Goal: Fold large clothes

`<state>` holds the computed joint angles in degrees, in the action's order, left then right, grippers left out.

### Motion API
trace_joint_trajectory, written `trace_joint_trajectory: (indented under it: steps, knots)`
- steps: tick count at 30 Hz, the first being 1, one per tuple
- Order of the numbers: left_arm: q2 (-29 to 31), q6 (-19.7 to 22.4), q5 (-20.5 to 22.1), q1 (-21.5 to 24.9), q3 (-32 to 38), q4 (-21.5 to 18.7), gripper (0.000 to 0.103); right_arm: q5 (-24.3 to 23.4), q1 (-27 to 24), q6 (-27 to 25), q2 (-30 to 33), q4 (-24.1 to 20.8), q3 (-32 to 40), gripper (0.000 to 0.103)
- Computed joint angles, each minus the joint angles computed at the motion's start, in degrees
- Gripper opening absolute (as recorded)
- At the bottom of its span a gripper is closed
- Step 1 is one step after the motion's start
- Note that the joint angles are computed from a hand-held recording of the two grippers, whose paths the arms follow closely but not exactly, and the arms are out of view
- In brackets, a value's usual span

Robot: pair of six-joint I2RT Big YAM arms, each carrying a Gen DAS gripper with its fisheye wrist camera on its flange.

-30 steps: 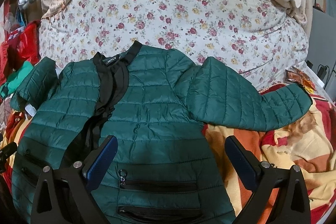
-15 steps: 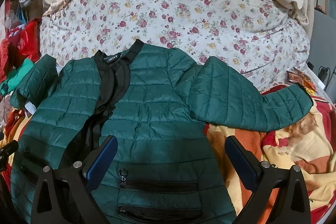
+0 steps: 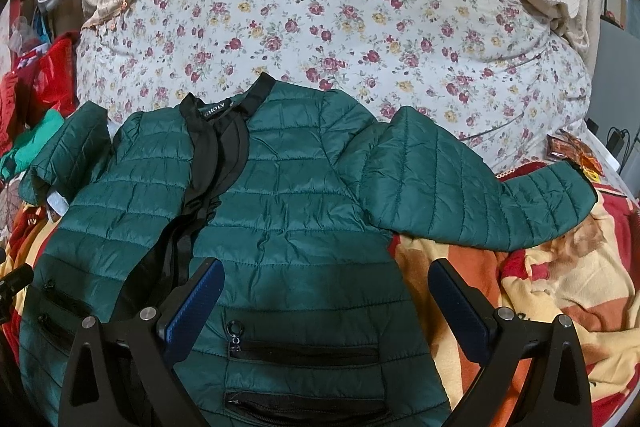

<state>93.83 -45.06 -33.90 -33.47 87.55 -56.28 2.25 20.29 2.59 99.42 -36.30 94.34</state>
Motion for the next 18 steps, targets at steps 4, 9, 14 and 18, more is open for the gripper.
trace_joint_trajectory:
  steps: [4, 9, 14, 18]
  knots:
    - [0.0, 0.1, -0.7, -0.2, 0.3, -0.5, 0.103, 0.1, 0.0, 0.1, 0.0, -0.1, 0.0, 0.101]
    - [0.1, 0.1, -0.8, -0.3, 0.7, -1.1, 0.103, 0.4, 0.1, -0.4, 0.1, -0.7, 0.3, 0.101]
    - [0.1, -0.3, -0.9, -0.3, 0.7, -1.4, 0.103, 1.2, 0.2, 0.5, 0.2, -0.4, 0.2, 0.101]
    - [0.1, 0.0, -0.9, -0.2, 0.8, -1.4, 0.103, 6.6, 0.9, -1.1, 0.5, -3.8, 1.4, 0.101]
